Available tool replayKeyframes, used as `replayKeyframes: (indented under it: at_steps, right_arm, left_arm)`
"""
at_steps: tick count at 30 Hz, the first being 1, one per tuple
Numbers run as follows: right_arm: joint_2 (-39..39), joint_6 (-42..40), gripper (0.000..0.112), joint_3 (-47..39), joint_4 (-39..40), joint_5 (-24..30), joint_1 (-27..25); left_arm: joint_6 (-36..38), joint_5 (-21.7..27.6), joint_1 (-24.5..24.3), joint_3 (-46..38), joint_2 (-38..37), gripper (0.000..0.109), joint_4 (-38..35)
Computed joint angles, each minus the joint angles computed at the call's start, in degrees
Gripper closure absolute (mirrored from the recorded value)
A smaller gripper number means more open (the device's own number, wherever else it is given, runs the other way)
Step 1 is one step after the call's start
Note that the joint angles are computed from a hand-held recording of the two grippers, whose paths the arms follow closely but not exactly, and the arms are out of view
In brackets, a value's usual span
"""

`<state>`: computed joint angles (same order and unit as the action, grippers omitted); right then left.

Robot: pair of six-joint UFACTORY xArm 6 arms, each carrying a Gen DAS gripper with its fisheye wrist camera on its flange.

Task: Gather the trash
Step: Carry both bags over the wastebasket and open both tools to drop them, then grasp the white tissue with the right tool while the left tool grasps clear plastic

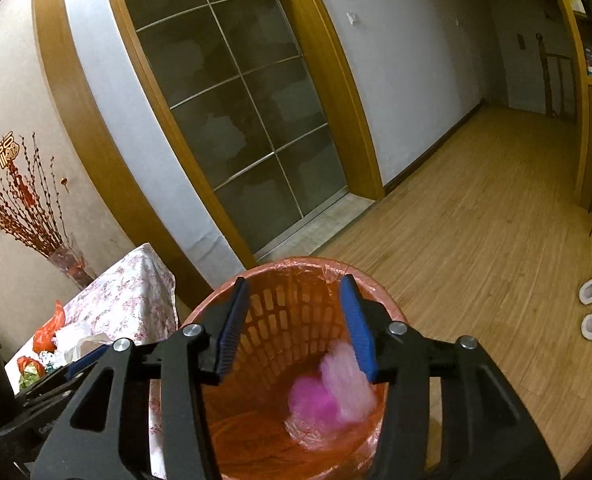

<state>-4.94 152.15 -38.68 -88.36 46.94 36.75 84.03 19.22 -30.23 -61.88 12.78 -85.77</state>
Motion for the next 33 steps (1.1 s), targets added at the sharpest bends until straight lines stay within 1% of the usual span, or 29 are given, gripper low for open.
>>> replayKeyframes:
  at_steps: [3,8,10,14,15,17,20,21,23,26,28,30,33]
  right_arm:
    - [0.22,-0.68,0.063,-0.49,0.34,0.31,0.49]
    - [2.44,-2.53,0.063,-3.51,-0.42,-0.98,1.36]
    - [4.26,-3.21,0.063,-5.73,-1.43,-2.51,1.61]
    - [10.45,-5.25,0.063,-13.16,-4.36,-8.27,1.4]
    - [12.27,-5.86,0.063,-15.32,-4.96,-10.0,1.29]
    - [16.47,-7.73,0.063,-20.45,-5.7,-13.51,1.25]
    - [22.16,-12.09,0.063,-27.6,-5.0,-17.19,1.59]
    - [23.9,-13.64,0.063,-29.93,-4.44,-18.43,1.63]
    - [27.41,-16.15,0.063,-34.44,-3.69,-20.67,1.6]
    - [31.55,-20.93,0.064,-39.65,-0.33,-22.13,1.47]
    - [34.52,-25.1,0.065,-43.03,3.58,-22.99,0.95]
    - [36.16,-28.35,0.069,-44.69,6.64,-23.75,0.6]
    - [39.74,-35.89,0.082,-48.54,13.49,-23.66,0.7]
  left_arm:
    - [2.36,-1.13,0.89,1.35,-1.62,0.051,-2.48]
    - [9.78,-5.38,2.31,4.04,-4.93,0.048,-9.27]
    - [15.25,-7.92,3.56,5.1,-6.34,0.046,-14.55]
    - [25.57,-11.73,7.07,6.35,-8.36,0.043,-25.08]
    - [29.8,-12.86,8.7,6.42,-8.76,0.042,-29.31]
    - [35.7,-13.81,11.38,6.67,-9.34,0.04,-35.07]
    - [46.81,-14.93,16.99,6.65,-9.67,0.039,-45.34]
    - [48.3,-15.01,18.31,6.7,-9.71,0.038,-46.59]
    - [48.94,-14.97,20.73,7.02,-9.81,0.038,-47.21]
    - [46.59,-14.4,23.98,8.06,-9.98,0.038,-45.37]
    - [43.93,-13.56,25.87,8.96,-10.15,0.038,-42.82]
    - [42.14,-12.49,27.67,9.6,-10.04,0.038,-40.72]
    - [40.35,-11.5,29.04,10.08,-9.96,0.038,-38.47]
